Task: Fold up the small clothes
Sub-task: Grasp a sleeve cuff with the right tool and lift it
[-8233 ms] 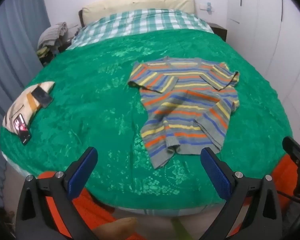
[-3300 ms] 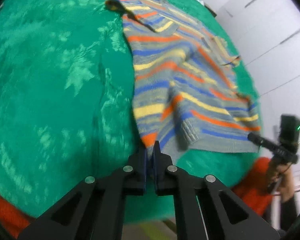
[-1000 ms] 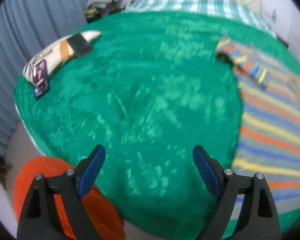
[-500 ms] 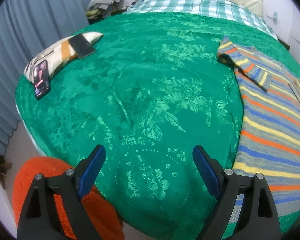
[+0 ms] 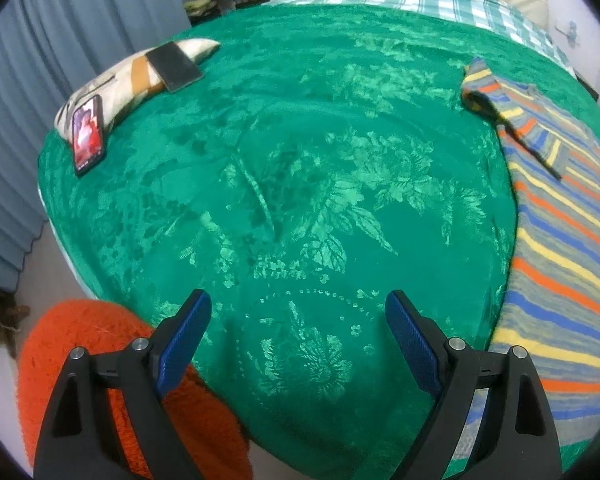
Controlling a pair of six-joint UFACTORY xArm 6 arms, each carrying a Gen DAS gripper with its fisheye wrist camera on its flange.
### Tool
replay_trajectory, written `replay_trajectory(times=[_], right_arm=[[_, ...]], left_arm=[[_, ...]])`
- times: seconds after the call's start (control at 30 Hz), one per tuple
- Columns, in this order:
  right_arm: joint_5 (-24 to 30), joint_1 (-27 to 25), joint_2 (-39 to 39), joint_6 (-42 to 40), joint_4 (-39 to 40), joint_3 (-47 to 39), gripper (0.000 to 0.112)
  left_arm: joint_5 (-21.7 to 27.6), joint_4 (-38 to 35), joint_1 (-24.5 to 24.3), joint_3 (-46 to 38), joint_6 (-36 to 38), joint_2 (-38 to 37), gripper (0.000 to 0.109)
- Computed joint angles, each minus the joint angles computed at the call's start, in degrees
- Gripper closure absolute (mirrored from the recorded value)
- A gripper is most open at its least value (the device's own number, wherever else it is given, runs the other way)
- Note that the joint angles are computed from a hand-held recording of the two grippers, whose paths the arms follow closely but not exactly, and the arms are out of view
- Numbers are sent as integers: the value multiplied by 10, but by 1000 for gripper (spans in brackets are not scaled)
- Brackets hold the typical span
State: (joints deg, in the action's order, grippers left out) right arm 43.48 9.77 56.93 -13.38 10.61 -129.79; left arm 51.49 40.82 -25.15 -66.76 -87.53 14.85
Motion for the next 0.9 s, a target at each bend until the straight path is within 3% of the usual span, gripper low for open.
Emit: replay_trajectory(times=[0.13, 0.23, 0.33, 0.47, 0.57, 0.7, 0.83, 0.9], right_arm=[[-101, -69, -122, -1, 73, 152, 108], [-150, -138, -185, 86, -1, 225, 108], [-124, -187, -191, 148, -53, 229, 108], [-70, -218, -169, 157, 8, 217, 108], [-74, -215, -169, 179, -20, 238, 108], [-83, -212, -159, 263, -134, 257, 109], [-106, -222, -159, 260, -116, 286, 109], [-126, -231, -166, 225, -56, 307, 109]], left_arm=[[-17, -9, 4, 1, 7, 3, 18], [-26, -18, 6, -7, 17, 13, 18], [-20, -23, 2, -25, 33, 29, 18], [12, -11, -15, -47, 47, 44, 18], [21, -12, -18, -47, 53, 44, 18], [19, -17, -14, -40, 52, 39, 18], [26, -27, -13, -42, 60, 42, 18], [32, -28, -13, -43, 61, 43, 18]])
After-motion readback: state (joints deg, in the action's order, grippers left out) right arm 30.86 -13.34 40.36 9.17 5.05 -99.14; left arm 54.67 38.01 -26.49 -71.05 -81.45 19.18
